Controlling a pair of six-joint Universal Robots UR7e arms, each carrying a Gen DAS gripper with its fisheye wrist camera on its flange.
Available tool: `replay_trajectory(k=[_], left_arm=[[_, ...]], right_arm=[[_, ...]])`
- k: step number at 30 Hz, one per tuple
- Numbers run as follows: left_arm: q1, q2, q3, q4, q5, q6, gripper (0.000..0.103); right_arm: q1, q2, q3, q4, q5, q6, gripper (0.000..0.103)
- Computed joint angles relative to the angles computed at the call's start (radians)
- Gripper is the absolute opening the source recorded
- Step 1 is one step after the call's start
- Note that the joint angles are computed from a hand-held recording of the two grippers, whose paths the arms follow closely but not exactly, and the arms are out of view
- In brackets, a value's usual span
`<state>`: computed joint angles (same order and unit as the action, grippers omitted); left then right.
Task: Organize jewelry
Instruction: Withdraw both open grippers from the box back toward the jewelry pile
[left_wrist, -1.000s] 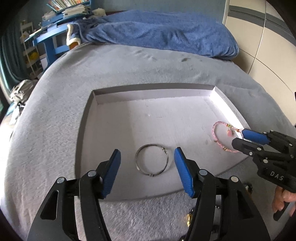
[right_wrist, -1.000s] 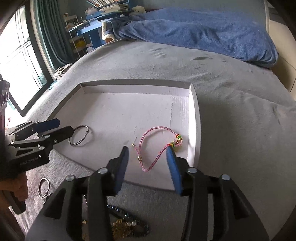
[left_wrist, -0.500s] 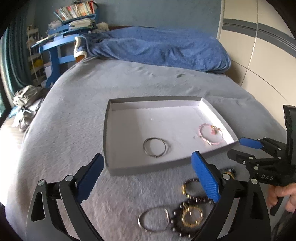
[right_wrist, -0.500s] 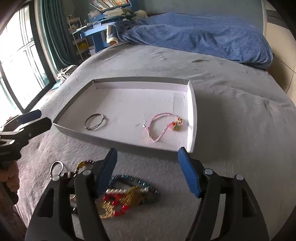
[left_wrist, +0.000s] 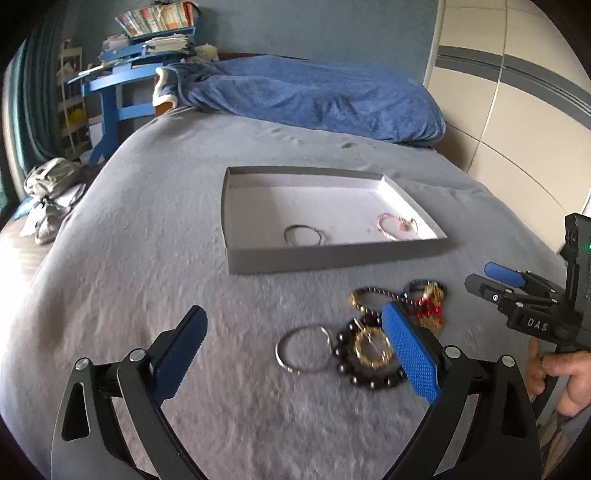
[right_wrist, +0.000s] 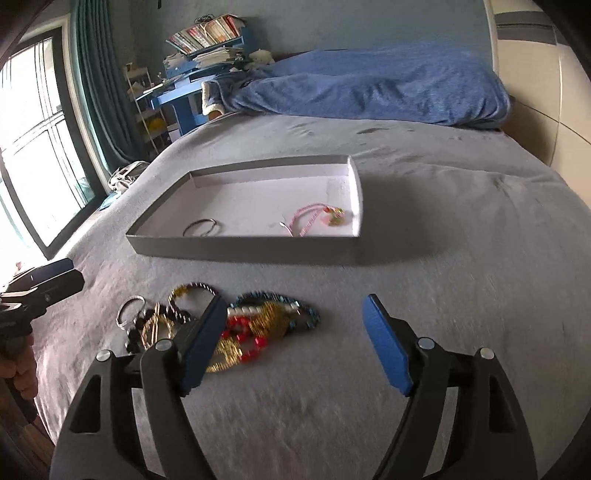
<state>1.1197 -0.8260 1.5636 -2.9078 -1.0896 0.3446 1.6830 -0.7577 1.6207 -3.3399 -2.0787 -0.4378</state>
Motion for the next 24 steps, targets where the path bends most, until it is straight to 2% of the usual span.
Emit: replay_trajectory(k=[9,15,24], left_arm=[[0.013,-0.018,0.07,-0.024,-0.019,-0.004,0.095],[0.006,-0.02,0.11,-0.072,0.004,0.035,0.095],[0.005,-0.018,0.11,-0.051,0.014,0.044,0.095]], right_arm=[[-0.017,-0.028,0.084,-0.1,0.01,0.0,0.079],[-0.021,-0.024,0.107,-0.12,0.024,-0.001,0.079],[-0.027,-0.035,0.129,-0.124,0.033,0.004,0.079]])
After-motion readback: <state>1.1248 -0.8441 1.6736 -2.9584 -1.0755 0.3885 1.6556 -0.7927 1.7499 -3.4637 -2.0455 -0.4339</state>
